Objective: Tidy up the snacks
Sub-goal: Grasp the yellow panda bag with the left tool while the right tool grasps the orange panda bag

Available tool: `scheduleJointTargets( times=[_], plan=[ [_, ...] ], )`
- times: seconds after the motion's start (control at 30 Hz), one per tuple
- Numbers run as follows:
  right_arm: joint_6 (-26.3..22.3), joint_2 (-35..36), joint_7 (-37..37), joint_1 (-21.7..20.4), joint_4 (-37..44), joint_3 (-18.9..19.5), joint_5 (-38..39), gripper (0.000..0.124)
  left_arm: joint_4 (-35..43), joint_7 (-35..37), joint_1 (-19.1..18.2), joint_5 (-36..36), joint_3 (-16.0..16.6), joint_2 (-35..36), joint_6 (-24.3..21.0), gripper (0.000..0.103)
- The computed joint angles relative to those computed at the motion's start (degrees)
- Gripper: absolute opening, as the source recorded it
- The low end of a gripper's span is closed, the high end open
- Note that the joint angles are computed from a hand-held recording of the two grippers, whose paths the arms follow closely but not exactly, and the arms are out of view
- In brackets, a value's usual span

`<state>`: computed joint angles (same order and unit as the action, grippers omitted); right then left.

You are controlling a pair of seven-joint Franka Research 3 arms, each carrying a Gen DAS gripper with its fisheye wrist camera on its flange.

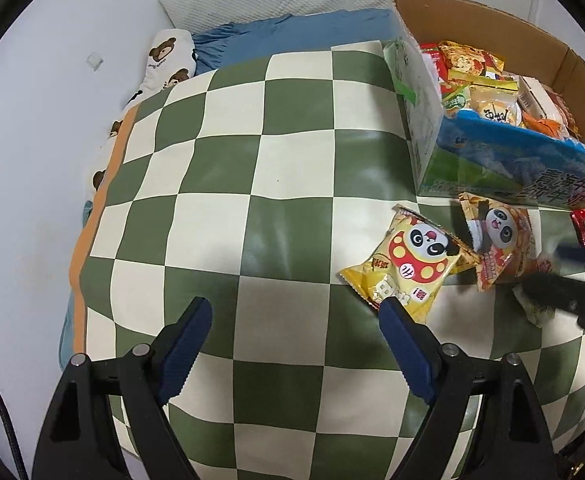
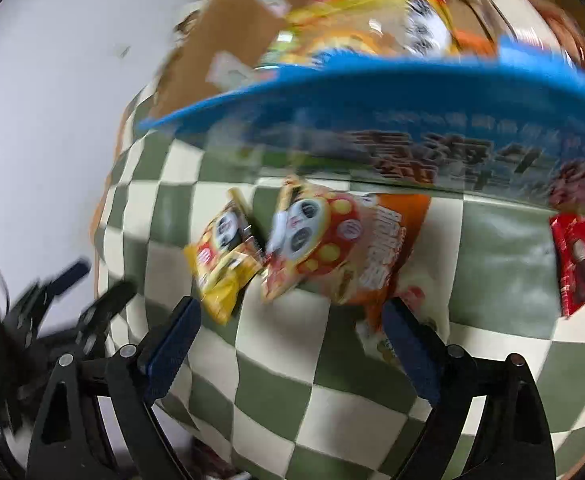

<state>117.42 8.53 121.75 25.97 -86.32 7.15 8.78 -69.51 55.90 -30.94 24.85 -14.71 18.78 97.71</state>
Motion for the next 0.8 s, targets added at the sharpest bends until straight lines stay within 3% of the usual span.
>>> scheduleJointTargets(
  times=[0.07,0.13,0.2,0.27,0.33,0.4,0.5,0.57,0.63,0.8],
  plan=[
    [-3.5,3.1,-3.2,2.4,5.7,0.0,-11.4,0.094,-0.5,0.7,0.3,-0.3,0.0,0.2,0.1,0.085],
    [-7.8,7.8,-9.9,4.4,12.2,-0.1,-17.9,0.094,-0.9,1.3,0.6,-0.7,0.0,0.3,-0.1,0.085],
    [-12.1,13.3,-19.0,6.5,19.1,-0.3,-21.4,0.094,-1.3,1.8,0.7,-0.8,0.0,0.4,-0.3,0.085],
    [-15.5,17.5,-24.3,7.3,24.0,-0.5,-19.3,0.092,-1.6,2.3,0.8,-1.0,0.0,0.5,-0.3,0.085],
    [-16.3,19.2,-24.6,8.9,25.0,-1.9,-19.5,0.08,-1.7,2.4,1.0,-1.4,-0.1,0.5,-0.1,0.085],
    [-16.4,19.3,-21.0,10.1,24.5,-3.3,-19.4,0.077,-1.6,2.6,1.2,-2.0,-0.2,0.5,0.5,0.085],
    [-18.4,17.3,-6.1,8.8,22.8,-4.2,-12.7,0.076,-0.6,3.8,1.2,-2.2,-0.2,1.1,1.0,0.085],
    [-13.5,12.3,1.6,6.0,15.4,-3.4,-5.6,0.075,0.6,4.7,1.0,-2.0,-0.2,1.8,1.7,0.085],
    [-10.4,8.4,6.4,4.6,9.8,-3.0,-3.2,0.073,3.0,6.3,0.7,-2.4,-0.2,3.4,1.6,0.085],
    [-4.8,-2.6,15.1,1.9,-3.3,-2.2,-3.8,0.071,16.3,13.8,-1.2,-6.6,-0.6,12.5,-2.3,0.085]
  ],
)
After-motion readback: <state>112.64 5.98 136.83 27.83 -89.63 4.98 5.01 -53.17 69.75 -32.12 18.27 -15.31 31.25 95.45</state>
